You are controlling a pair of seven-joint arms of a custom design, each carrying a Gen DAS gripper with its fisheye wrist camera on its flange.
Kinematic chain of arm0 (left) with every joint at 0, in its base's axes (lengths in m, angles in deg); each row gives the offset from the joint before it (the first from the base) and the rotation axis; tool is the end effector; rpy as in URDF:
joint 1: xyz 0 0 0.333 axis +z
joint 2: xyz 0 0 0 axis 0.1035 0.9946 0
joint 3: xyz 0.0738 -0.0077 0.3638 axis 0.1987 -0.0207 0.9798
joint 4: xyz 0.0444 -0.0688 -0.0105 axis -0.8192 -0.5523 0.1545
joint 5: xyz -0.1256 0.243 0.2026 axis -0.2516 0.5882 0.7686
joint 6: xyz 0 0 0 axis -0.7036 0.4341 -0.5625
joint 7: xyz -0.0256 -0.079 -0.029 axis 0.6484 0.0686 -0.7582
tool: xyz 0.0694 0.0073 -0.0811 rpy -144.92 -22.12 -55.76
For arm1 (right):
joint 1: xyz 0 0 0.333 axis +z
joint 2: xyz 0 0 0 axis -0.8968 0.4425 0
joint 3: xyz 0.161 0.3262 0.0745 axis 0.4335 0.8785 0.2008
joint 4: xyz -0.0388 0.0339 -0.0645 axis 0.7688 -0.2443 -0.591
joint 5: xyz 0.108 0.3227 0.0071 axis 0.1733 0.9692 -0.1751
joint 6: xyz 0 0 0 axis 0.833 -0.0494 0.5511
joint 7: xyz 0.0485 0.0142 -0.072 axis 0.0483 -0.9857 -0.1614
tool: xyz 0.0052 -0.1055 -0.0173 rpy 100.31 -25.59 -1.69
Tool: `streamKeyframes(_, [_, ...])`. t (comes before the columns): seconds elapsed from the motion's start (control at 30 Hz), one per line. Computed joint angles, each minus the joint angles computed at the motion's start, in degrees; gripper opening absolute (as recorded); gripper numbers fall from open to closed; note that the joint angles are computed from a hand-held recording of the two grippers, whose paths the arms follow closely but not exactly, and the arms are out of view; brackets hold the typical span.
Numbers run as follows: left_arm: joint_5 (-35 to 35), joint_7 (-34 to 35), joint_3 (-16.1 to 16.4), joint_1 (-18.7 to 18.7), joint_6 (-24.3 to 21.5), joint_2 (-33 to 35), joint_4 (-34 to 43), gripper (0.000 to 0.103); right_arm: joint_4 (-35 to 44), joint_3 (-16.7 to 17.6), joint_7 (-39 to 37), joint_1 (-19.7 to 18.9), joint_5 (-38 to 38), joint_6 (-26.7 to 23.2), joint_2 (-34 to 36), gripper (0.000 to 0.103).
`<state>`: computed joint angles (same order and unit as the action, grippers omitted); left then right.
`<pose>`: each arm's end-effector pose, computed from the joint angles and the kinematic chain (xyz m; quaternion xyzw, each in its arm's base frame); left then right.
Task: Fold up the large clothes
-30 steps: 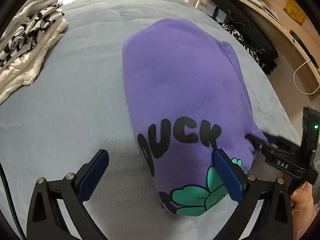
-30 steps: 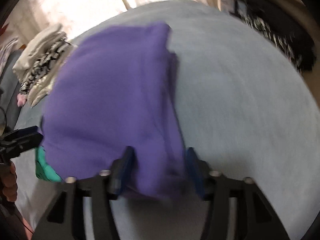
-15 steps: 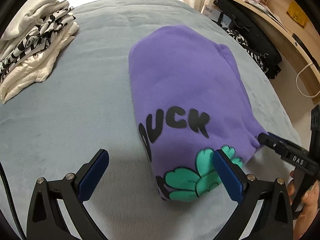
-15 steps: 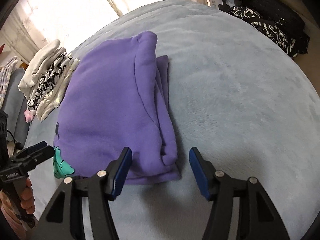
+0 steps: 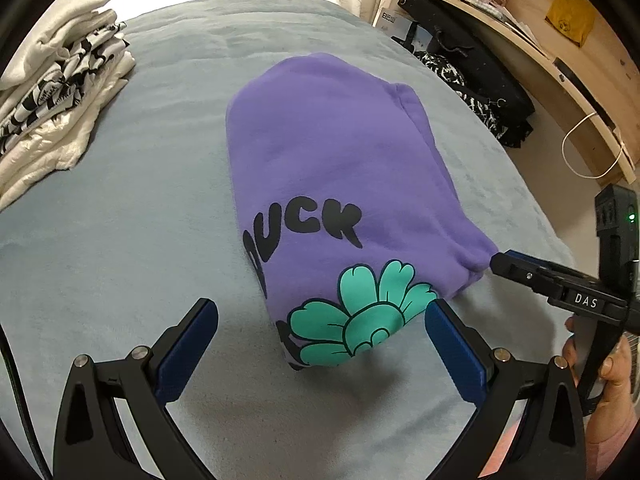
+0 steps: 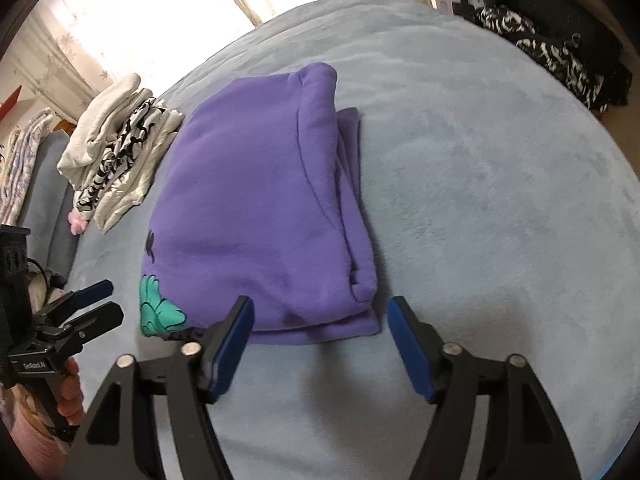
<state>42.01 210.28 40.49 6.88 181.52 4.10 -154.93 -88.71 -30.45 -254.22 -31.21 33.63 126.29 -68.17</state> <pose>0.6007 -0.0927 0.4685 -0.4007 0.8779 -0.2622 0.0000 0.4471 0.3756 0.4915 -0.4764 0.8318 -0.1102 0.2626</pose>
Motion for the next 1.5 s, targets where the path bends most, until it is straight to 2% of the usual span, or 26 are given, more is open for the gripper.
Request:
streamKeyframes(0.3, [0.5, -5.8, 0.4, 0.9, -6.8, 5.1, 7.6, 0.102, -1.9, -0.5, -2.7, -2.1, 3.2, 6.7, -0.2, 0.072])
streamKeyframes(0.4, [1.4, -8.8, 0.5, 1.3, -9.8, 7.8, 11.0, 0.102, -3.1, -0.8, -5.1, -3.6, 5.5, 10.5, 0.2, 0.073])
streamKeyframes(0.5, [1.3, -11.4, 0.1, 2.1, -13.3, 11.3, 15.2, 0.102, -3.7, -0.3, -10.5, -5.8, 10.7, 13.3, 1.2, 0.078])
streamKeyframes(0.6, [0.5, -12.7, -0.6, 2.6, -14.0, 13.9, 18.1, 0.102, -4.9, 1.1, -17.4, -8.9, 17.9, 19.0, 2.7, 0.078])
streamKeyframes(0.7, [-0.9, -14.2, -1.5, 3.1, -15.0, 16.6, 21.1, 0.102, -5.1, 4.6, -26.5, -13.3, 26.3, 22.9, 4.7, 0.078])
streamKeyframes(0.8, [-2.6, -14.9, -2.7, 3.9, -16.9, 19.1, 23.9, 0.102, -5.2, 11.2, -35.5, -19.7, 34.2, 27.1, 7.2, 0.078])
streamKeyframes(0.87, [-2.9, -14.5, -3.4, 4.0, -18.2, 20.6, 25.6, 0.102, -5.4, 17.2, -40.5, -25.1, 38.5, 30.5, 9.3, 0.078])
streamKeyframes(0.9, [-3.0, -14.4, -3.6, 4.0, -18.7, 21.3, 26.3, 0.102, -5.4, 19.5, -42.1, -27.1, 39.6, 31.8, 10.2, 0.078])
streamKeyframes(0.97, [-3.5, -14.3, -4.2, 4.1, -20.2, 22.8, 27.9, 0.102, -5.6, 26.7, -44.8, -33.5, 40.3, 35.5, 13.4, 0.080])
streamKeyframes(1.03, [-4.1, -14.6, -4.6, 4.2, -21.5, 24.0, 29.0, 0.102, -6.1, 30.2, -44.4, -36.9, 38.8, 39.0, 15.7, 0.082])
streamKeyframes(1.13, [-4.7, -15.6, -5.0, 3.7, -22.1, 25.9, 30.8, 0.103, -6.6, 32.7, -42.8, -39.5, 36.0, 43.2, 18.2, 0.085])
streamKeyframes(1.2, [-5.0, -15.8, -5.3, 3.5, -22.3, 26.8, 31.5, 0.103, -6.4, 33.4, -42.0, -40.3, 33.8, 44.2, 19.2, 0.087])
streamKeyframes(1.37, [-5.9, -16.3, -6.1, 3.2, -22.6, 28.7, 32.6, 0.103, -5.9, 32.8, -39.6, -40.5, 29.4, 43.4, 19.3, 0.087])
streamKeyframes(1.43, [-6.4, -16.7, -6.3, 3.1, -22.4, 29.5, 33.2, 0.103, -5.5, 31.4, -38.8, -39.4, 28.0, 42.7, 19.0, 0.088])
streamKeyframes(1.5, [-6.8, -17.0, -6.5, 2.8, -21.6, 29.4, 32.7, 0.103, -5.2, 28.4, -37.8, -36.8, 27.2, 42.3, 18.0, 0.086])
